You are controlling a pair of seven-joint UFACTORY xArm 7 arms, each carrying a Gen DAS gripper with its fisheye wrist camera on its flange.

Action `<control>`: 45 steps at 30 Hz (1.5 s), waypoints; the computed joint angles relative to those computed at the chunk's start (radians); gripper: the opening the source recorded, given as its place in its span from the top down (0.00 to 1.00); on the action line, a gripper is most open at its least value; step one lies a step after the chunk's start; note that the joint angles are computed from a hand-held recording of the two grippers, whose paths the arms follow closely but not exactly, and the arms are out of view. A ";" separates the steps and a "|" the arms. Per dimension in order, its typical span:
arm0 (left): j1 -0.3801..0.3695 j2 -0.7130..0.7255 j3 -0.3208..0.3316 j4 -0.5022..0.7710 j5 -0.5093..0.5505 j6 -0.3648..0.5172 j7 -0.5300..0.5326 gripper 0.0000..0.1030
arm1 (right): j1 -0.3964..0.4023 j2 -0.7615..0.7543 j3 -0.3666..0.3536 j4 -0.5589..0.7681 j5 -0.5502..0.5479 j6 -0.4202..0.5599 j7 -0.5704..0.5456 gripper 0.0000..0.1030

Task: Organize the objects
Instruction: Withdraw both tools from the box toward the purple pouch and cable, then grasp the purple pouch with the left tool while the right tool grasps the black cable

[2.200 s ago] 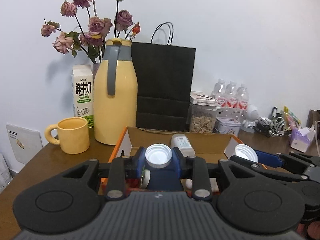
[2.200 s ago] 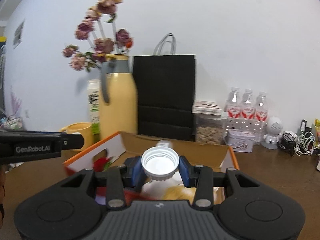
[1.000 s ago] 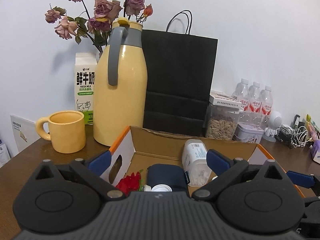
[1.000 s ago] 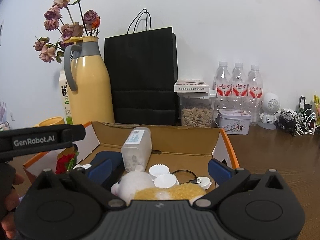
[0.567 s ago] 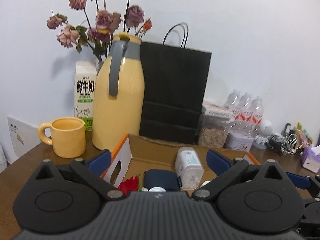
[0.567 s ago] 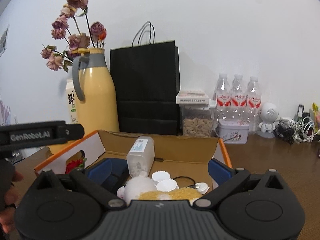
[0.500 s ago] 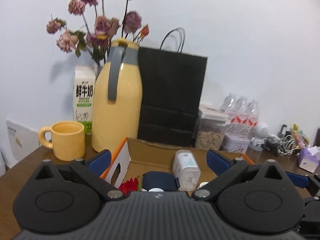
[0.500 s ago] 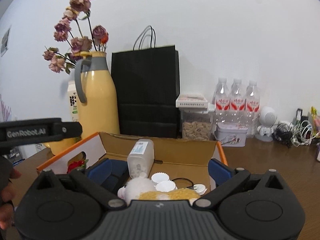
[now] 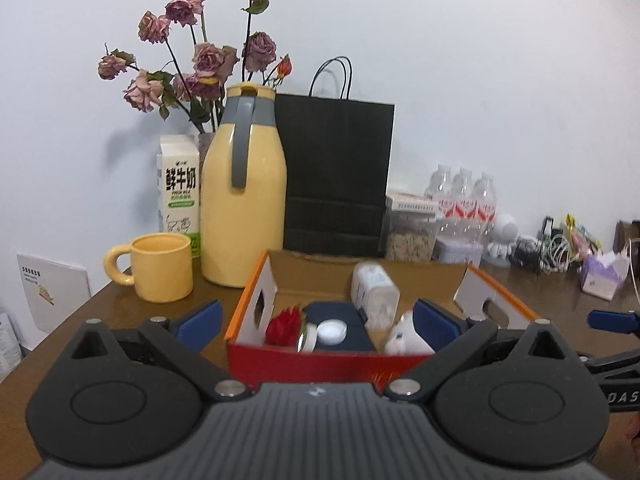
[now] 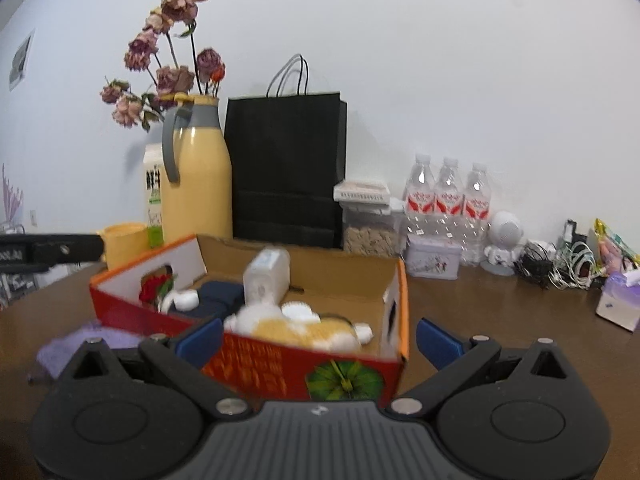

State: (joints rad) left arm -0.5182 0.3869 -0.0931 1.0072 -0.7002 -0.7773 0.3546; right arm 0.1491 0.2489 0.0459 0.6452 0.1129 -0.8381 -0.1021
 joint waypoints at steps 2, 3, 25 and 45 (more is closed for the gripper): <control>-0.003 -0.011 0.001 -0.027 -0.012 -0.002 0.010 0.00 | -0.001 -0.015 -0.004 -0.031 0.005 0.007 -0.010 0.00; -0.004 -0.017 0.000 -0.041 -0.018 0.001 0.014 0.00 | -0.003 -0.022 -0.005 -0.046 0.006 0.010 -0.013 0.00; 0.018 -0.142 -0.027 -0.249 -0.120 0.025 0.032 0.00 | -0.020 -0.035 -0.014 -0.066 -0.007 0.252 -0.094 0.04; 0.010 -0.141 -0.038 -0.243 -0.177 0.047 0.074 0.00 | -0.105 0.012 0.003 -0.020 -0.271 0.201 0.081 0.49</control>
